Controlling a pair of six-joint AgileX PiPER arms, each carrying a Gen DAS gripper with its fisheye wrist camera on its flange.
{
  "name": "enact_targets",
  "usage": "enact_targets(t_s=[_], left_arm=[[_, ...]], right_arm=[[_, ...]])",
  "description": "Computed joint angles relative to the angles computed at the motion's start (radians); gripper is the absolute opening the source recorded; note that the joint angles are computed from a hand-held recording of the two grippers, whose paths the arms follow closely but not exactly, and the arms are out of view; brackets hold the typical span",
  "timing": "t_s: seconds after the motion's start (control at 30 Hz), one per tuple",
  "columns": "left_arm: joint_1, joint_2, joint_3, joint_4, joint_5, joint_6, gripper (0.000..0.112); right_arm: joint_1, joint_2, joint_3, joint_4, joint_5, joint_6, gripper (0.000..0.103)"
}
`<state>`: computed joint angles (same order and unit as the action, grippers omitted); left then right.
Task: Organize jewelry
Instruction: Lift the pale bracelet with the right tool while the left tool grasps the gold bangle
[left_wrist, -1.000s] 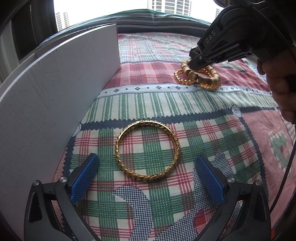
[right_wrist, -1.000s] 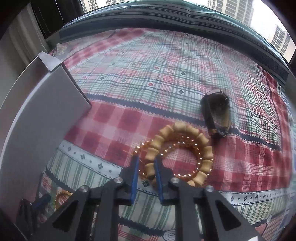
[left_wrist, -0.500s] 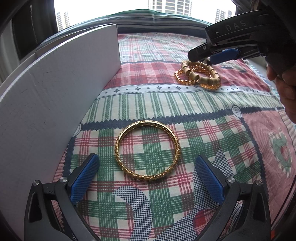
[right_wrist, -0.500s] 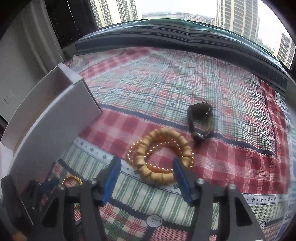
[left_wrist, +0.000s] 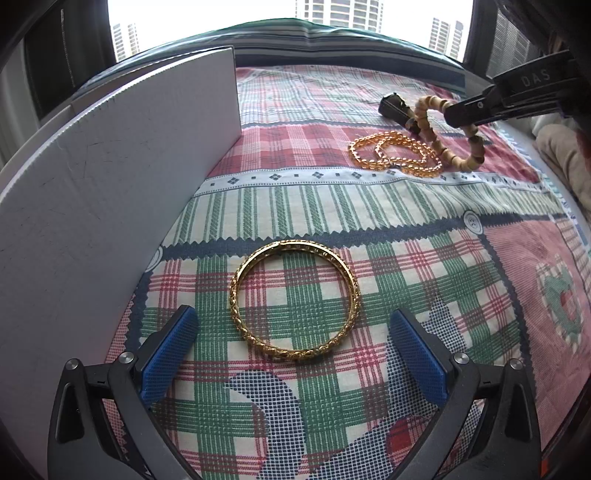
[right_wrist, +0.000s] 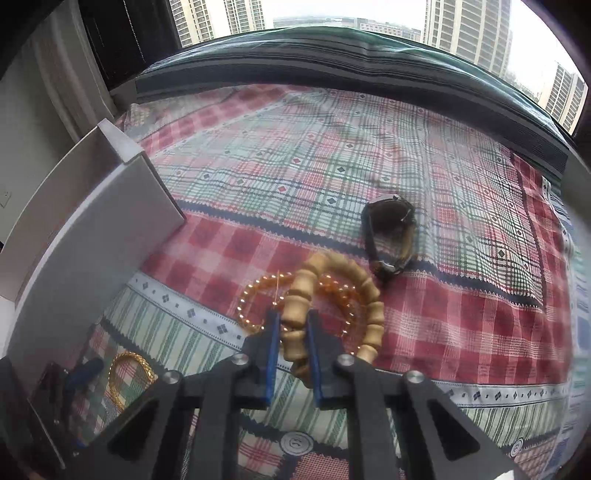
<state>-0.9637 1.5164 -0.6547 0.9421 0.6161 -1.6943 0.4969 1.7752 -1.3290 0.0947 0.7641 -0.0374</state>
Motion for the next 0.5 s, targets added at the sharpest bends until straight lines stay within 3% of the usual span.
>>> enact_targets(t_s=[0.17,0.23,0.3,0.33,0.4,0.5], left_arm=[[0.000,-0.001,0.001,0.001,-0.001,-0.003,0.102],[0.001,-0.002,0.002,0.000,-0.004,-0.001,0.102],[0.013,-0.020,0.016,-0.008,-0.034,0.031,0.102],[0.032,-0.050,0.038,-0.025,-0.078,0.081,0.102],[0.074,-0.141,0.105,-0.120,-0.171,0.238,0.102],[0.074,-0.259,0.186,-0.218,-0.214,0.338,0.102]], right_arm=[[-0.097,-0.186,0.141,0.116,0.188,-0.283,0.015],[-0.099,-0.252,0.232,0.163,0.214,-0.335,0.015],[-0.088,-0.311,0.346,0.237,0.183,-0.361,0.019],[-0.084,-0.331,0.403,0.286,0.153,-0.367,0.036],[-0.102,-0.380,0.517,0.418,0.100,-0.419,0.055],[-0.134,-0.533,0.676,0.561,0.051,-0.516,0.055]])
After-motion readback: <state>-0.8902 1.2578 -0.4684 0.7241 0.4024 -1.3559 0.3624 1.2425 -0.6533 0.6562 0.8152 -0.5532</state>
